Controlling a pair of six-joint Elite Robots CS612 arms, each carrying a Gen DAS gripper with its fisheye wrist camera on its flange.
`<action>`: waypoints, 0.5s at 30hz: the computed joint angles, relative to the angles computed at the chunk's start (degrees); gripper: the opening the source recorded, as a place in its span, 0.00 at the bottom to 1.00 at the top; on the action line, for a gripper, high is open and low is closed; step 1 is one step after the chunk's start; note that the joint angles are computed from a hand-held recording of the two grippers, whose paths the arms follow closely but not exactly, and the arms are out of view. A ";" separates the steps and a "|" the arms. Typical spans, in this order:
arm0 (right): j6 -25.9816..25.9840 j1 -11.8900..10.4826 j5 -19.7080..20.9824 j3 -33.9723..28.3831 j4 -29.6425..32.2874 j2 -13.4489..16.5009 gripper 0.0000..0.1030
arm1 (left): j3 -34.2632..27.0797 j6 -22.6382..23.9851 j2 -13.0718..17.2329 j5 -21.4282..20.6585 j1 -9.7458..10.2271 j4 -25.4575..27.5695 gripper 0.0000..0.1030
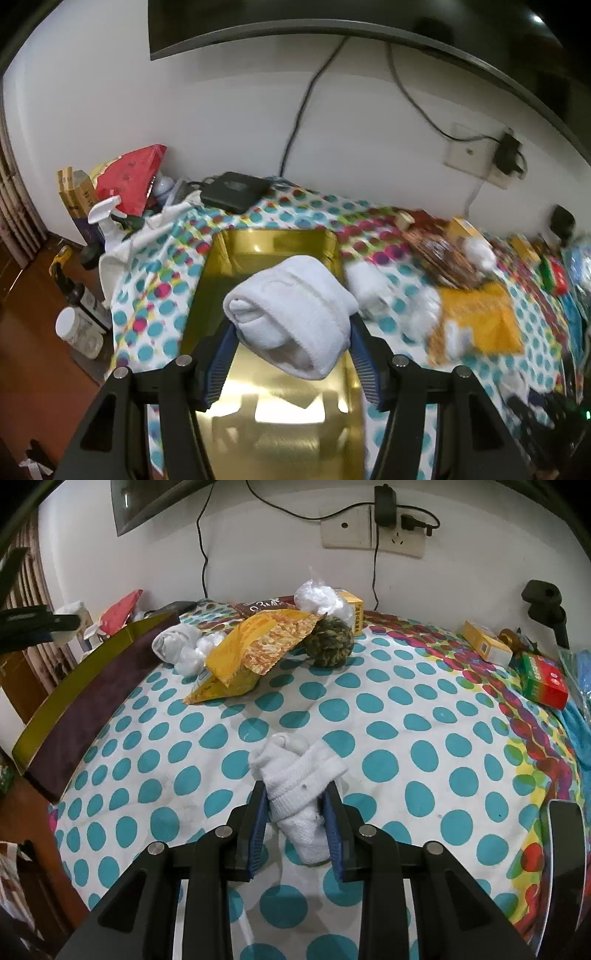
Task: Organize objects
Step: 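Carry the rolled towel into the gold tray and open the left tool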
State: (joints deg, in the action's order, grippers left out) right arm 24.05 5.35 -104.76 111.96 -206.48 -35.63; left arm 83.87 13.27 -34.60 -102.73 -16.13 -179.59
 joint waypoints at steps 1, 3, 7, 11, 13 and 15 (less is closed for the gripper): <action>-0.01 0.00 -0.05 0.00 0.02 0.00 0.27 | -2.04 1.49 0.61 -0.74 0.09 3.20 0.58; -0.12 0.00 -0.08 0.01 0.00 0.01 0.27 | -5.01 2.24 2.06 1.14 -0.26 5.17 0.58; 0.05 -0.03 0.11 0.06 -0.13 0.02 0.28 | -10.71 3.69 4.83 3.35 -0.91 10.77 0.58; 1.04 -0.46 1.59 0.31 -1.24 0.17 0.28 | -15.75 1.49 7.44 2.60 -0.87 15.58 0.58; 1.30 -0.60 2.17 0.38 -1.73 0.25 0.28 | -17.58 0.75 8.59 4.19 -1.06 16.28 0.58; 1.42 -0.61 2.28 0.33 -1.78 0.29 0.28 | -19.17 0.56 9.62 5.66 -1.23 17.46 0.60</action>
State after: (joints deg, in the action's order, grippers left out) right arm 25.47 4.74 -102.48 112.29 -208.26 -35.34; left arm 64.70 13.83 -24.98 -97.07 -17.36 -162.13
